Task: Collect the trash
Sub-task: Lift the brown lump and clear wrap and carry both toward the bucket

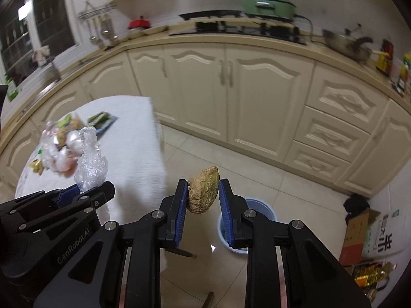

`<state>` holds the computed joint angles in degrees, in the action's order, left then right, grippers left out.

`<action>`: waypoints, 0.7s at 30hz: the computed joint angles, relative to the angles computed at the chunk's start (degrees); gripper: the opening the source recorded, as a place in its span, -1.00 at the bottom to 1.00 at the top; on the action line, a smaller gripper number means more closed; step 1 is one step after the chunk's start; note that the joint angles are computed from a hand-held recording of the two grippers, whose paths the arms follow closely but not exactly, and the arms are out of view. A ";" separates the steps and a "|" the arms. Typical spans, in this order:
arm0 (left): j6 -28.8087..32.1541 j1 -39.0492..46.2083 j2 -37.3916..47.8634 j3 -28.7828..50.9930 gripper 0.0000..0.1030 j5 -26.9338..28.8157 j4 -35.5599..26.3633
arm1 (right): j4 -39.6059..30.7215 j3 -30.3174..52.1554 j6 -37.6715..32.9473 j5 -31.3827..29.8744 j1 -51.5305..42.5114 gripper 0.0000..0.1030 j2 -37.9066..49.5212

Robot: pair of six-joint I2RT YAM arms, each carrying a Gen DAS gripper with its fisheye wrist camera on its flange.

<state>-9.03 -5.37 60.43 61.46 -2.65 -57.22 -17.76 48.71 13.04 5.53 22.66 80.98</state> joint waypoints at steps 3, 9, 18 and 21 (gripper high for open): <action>-2.94 -7.07 5.56 0.65 -0.64 -2.30 3.33 | 0.39 -1.30 -1.84 -2.16 -5.82 -0.51 -0.21; -2.72 -13.76 19.66 3.89 -0.64 -2.05 10.11 | 2.15 -2.37 -4.57 -4.36 -16.57 -0.51 3.59; 0.78 -15.57 46.93 18.76 -0.61 0.33 14.10 | 5.18 0.71 -7.49 -6.03 -26.44 -0.51 17.02; 1.67 -14.87 57.65 27.49 -0.61 1.38 12.11 | 5.54 3.26 -7.81 -7.20 -28.10 -0.51 23.71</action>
<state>-7.36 -20.24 118.08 88.95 -1.26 -45.11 -12.22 51.97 5.22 -1.67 -5.44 104.69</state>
